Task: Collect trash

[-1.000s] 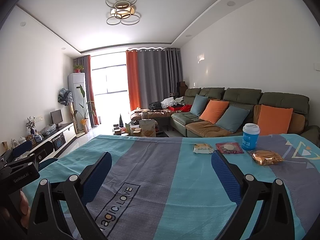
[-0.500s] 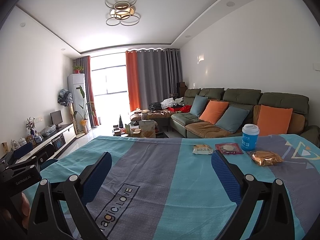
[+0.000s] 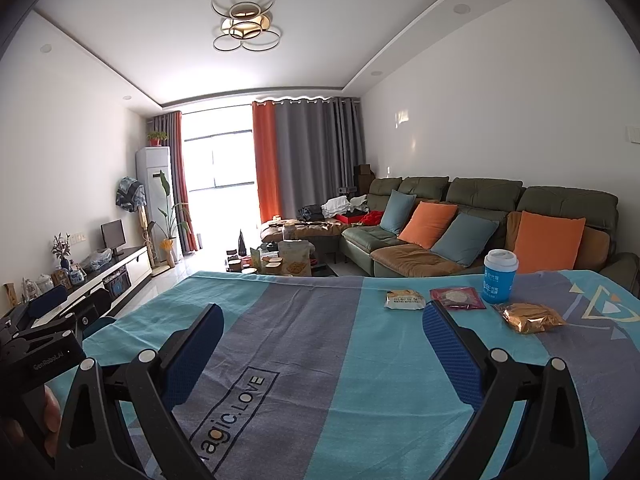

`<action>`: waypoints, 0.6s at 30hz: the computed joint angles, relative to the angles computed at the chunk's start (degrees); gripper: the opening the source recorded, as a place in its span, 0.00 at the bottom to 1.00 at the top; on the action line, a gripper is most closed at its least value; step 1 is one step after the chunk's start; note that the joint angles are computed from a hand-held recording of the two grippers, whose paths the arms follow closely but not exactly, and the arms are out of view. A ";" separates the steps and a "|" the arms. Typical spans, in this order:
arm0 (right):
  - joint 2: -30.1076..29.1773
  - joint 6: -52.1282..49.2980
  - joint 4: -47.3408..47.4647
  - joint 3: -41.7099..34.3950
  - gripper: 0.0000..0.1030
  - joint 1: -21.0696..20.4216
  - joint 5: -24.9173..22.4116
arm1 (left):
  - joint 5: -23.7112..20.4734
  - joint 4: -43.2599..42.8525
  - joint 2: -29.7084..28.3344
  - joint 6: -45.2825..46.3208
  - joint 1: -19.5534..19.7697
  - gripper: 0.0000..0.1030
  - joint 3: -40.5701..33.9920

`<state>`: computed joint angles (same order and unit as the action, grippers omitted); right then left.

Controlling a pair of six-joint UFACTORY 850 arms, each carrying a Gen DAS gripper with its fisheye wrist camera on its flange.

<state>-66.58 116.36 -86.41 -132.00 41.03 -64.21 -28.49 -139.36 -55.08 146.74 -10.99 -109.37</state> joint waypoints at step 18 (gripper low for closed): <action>-0.37 -0.56 0.38 -0.83 0.93 0.06 -0.34 | 0.44 1.59 -0.60 -1.68 0.15 0.95 -0.68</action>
